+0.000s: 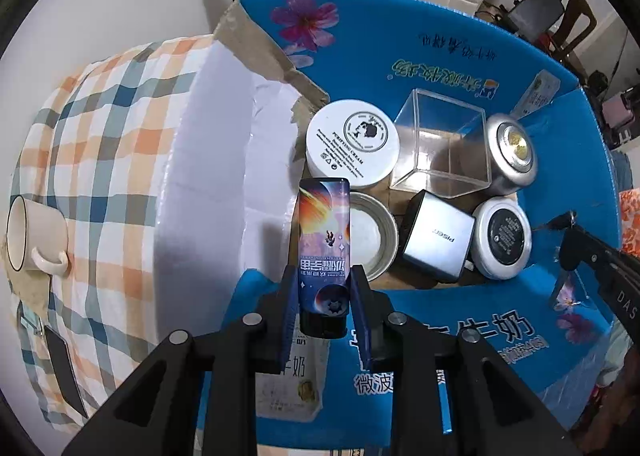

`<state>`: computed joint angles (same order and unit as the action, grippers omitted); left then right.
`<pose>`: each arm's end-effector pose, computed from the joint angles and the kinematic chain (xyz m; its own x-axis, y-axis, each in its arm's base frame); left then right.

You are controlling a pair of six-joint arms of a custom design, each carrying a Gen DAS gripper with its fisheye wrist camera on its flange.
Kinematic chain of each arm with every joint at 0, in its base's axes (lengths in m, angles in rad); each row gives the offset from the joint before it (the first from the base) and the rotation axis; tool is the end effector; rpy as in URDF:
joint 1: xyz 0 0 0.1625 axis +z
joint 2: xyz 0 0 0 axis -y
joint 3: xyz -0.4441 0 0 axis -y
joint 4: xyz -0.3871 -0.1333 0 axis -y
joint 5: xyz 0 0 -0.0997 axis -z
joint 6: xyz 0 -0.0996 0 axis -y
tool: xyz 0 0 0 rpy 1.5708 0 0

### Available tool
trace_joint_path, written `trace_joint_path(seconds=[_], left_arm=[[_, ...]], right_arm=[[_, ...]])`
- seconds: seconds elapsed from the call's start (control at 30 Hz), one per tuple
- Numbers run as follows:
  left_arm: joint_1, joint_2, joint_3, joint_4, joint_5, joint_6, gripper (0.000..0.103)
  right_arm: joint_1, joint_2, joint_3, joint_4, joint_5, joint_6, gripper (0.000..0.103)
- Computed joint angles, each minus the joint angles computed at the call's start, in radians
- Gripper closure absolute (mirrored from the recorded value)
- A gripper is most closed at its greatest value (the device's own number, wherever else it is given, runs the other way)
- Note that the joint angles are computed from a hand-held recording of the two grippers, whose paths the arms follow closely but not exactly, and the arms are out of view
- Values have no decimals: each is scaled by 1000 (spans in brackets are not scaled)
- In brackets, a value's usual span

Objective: Organize rigid objects
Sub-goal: 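Carry the printed bottle and car key into the blue box and release both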

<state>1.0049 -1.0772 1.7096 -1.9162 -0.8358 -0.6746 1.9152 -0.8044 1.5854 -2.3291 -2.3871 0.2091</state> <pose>-0.1514 -0.6115 0.2257 -0.7307 -0.0699 -0.6791 0.0741 0.9808 -0.1806 0.2871 -0.6206 0.1395 -0.6953 -0.0461 0.7173 -0.1975 0.9718 -0.1290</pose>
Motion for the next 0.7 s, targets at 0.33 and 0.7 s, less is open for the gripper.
trace_joint_path(seconds=[0.33,0.7], left_arm=[[38,10,2,15,-21,-18,80],[51,13,0,26,-21,-34,80]], right_arm=[[-10,58,-67,116,-56,60,95],[-44,100,-118,289,-44,147,94]])
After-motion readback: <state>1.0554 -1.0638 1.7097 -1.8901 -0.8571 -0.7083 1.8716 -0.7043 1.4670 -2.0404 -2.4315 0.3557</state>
